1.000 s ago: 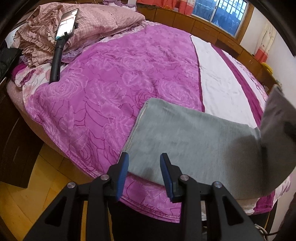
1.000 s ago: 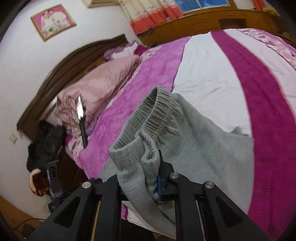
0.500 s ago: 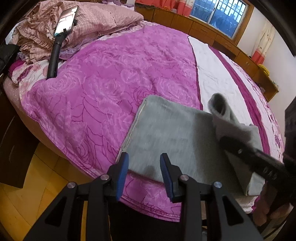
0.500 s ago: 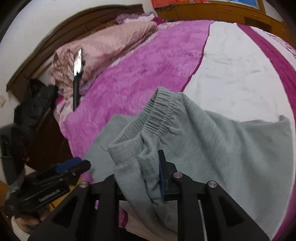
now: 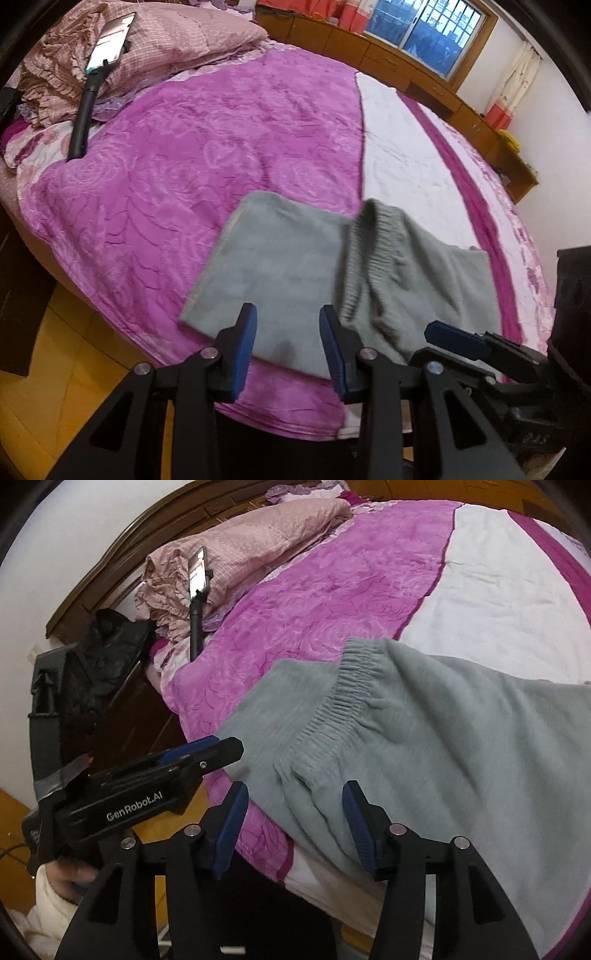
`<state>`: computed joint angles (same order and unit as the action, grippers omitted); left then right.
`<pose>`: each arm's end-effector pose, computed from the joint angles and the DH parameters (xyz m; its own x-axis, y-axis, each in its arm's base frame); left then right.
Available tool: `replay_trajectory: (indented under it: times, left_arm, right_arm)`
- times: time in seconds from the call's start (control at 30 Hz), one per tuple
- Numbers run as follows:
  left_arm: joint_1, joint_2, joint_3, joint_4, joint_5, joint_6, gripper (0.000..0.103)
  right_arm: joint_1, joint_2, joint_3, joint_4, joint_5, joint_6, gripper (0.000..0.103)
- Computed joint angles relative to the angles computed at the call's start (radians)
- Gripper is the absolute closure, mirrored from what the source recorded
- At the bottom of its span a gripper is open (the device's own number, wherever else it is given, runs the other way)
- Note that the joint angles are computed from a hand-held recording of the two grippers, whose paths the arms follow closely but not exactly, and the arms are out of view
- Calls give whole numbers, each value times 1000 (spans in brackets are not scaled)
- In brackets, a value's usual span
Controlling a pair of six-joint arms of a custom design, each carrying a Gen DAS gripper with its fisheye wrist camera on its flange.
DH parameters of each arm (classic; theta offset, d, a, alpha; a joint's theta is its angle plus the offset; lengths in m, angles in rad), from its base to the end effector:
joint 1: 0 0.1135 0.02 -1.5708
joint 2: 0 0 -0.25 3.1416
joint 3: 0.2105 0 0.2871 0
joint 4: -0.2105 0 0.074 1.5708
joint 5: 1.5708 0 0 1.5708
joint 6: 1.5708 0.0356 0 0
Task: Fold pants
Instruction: 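Grasp the waistband with the left gripper while the right gripper releases it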
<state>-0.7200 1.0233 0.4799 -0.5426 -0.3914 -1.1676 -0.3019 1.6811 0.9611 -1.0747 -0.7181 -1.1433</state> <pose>0.1676 -0.1289 0.1385 -0.6987 -0.5181 -0.4933 -0.4251 0.8553 -0.2962 0.2703 -0.0596 0.1237 -0.7167 -0.4946 -0.4917 -0.6965 0.5439 0.4680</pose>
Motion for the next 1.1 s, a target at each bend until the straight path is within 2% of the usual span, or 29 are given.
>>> replay_trajectory:
  times: [0.13,0.2,0.27,0.53,0.73,0.9,0.93,1.0,1.1]
  left_arm:
    - [-26,16,23,58,22,5,65]
    - [-29,33,28,110,46,13,50]
    - [-27,71,37,168,72,16,47]
    - [-11,306,131,210,96,-16,46]
    - [4,338,120,271,100,-22,47]
    - [-2,353,109,315,78,19,49]
    - [-6,347,98,328,70,32,52]
    - [-3,330,73,356,72,48,65]
    - [-2,268,14,398,87,57,70]
  right_arm:
    - [-78,-5,31,20,11,-3,56]
    - [-109,-13,33,59,17,11,56]
    - [-141,-9,40,97,25,25,56]
    - [-220,118,120,122,78,30,56]
    - [-160,147,217,115,72,27,56]
    - [-12,185,312,83,95,48,56]
    - [25,195,326,81,100,49,56]
    - [89,214,347,81,111,48,56]
    - [159,237,362,104,127,51,56]
